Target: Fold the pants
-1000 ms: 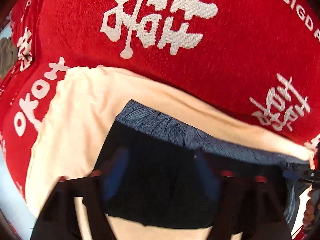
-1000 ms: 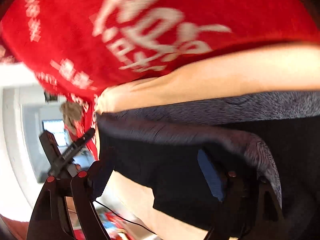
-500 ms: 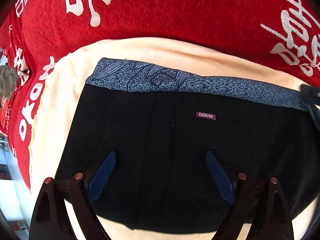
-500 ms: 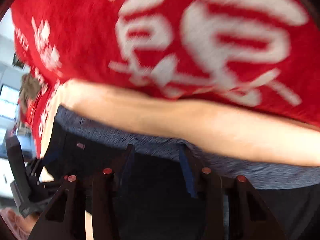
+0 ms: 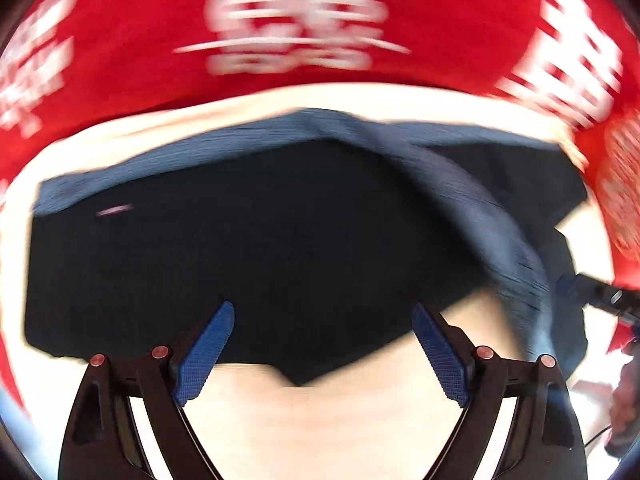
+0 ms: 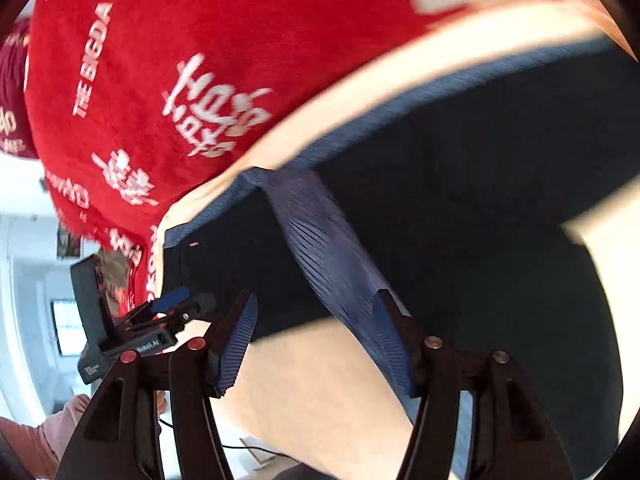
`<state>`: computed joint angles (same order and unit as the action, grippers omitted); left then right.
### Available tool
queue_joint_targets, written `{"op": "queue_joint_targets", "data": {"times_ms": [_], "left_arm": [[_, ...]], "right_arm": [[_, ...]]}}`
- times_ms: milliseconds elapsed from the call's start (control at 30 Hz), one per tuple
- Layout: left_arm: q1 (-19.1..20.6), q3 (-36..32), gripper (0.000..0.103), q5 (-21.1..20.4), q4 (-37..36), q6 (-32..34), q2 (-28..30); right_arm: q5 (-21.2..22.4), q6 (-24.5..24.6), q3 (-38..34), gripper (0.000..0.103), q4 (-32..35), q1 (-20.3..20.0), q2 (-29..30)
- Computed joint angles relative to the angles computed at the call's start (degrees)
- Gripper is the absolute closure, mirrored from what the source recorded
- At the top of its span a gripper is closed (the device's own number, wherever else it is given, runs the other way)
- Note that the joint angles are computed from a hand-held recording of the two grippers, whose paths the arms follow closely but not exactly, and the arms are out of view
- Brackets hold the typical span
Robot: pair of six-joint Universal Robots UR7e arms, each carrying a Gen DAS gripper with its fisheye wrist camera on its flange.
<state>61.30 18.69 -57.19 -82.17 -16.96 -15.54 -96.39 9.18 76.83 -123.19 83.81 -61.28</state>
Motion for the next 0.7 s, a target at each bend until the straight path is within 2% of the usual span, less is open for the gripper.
{"op": "queue_joint_targets", "data": {"times_ms": [167,233,367,500,633,700], "left_arm": [[-1.7,0.6,0.012,-10.5,-2.7,6.5,2.9],[-1.8,4.3,0.012,-13.6,-4.8,7.7,2.0],[-2.1,7.1,0.012,-15.5,-6.0,9.3,1.8],[-2.7,11.2,0.012,-16.5,-8.0,9.2,0.6],[-3.5,13.1,0.012,-17.7,-8.3,8.6,0.4],[-3.7,12.4,0.012,-17.9,-7.4,8.0,1.2]], "right_arm": [[-1.6,9.3,21.6,0.039,-12.2,-4.3,-16.3],[-0.5,11.8,29.2,0.039,-17.2,-6.7,-21.7],[-0.5,13.6,38.1,0.039,-23.3,-9.9,-27.3],[-0.4,14.4,42.3,0.039,-26.6,-11.7,-29.8],[6.1,11.8,43.6,0.039,-26.6,-15.4,-30.8],[12.3,9.6,44.7,0.039,-27.4,-18.2,-31.7]]}}
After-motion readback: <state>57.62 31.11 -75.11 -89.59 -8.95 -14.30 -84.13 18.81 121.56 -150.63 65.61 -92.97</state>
